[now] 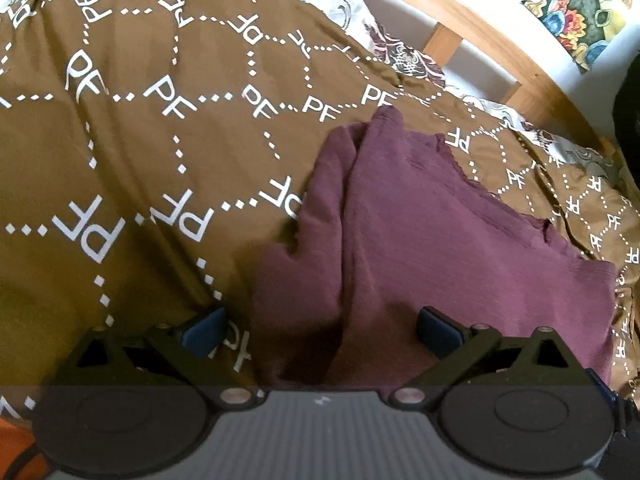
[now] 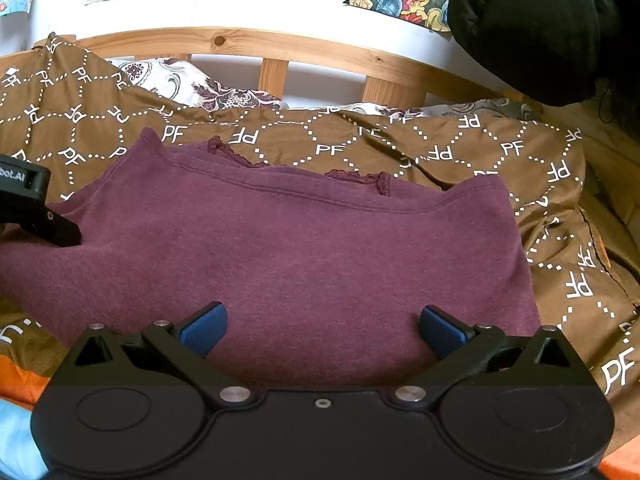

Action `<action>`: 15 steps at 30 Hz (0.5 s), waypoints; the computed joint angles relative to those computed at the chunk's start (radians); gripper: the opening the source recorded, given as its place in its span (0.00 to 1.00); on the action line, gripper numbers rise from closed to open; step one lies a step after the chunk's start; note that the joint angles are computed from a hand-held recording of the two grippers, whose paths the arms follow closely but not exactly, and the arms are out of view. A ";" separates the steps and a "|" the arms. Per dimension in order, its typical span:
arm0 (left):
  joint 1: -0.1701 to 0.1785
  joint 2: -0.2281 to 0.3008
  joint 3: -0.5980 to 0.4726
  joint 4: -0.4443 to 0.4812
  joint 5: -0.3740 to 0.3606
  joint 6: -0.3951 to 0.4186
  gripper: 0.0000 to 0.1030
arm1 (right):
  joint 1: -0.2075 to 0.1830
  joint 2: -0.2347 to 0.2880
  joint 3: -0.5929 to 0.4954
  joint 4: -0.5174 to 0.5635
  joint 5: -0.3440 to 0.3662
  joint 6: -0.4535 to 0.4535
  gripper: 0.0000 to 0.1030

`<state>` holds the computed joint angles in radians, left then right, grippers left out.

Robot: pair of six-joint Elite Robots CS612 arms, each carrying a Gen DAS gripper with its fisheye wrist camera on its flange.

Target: Fold small clothes

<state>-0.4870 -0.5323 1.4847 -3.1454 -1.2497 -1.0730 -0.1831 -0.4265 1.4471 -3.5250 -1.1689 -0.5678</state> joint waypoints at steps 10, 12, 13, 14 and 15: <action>-0.017 -0.008 0.026 -0.061 0.056 0.016 0.34 | 0.001 -0.002 0.000 0.006 -0.005 0.002 0.99; -0.021 -0.008 0.030 -0.086 0.074 0.034 0.23 | 0.000 -0.003 0.001 0.008 -0.001 0.005 1.00; -0.023 -0.009 0.031 -0.088 0.085 0.045 0.23 | -0.002 -0.006 0.003 0.013 0.005 0.009 1.00; -0.026 -0.012 0.028 -0.066 0.096 0.062 0.23 | -0.006 -0.010 0.006 0.020 0.016 0.015 0.99; -0.030 -0.015 0.024 -0.045 0.108 0.078 0.23 | -0.012 -0.017 0.011 0.036 0.036 0.026 0.99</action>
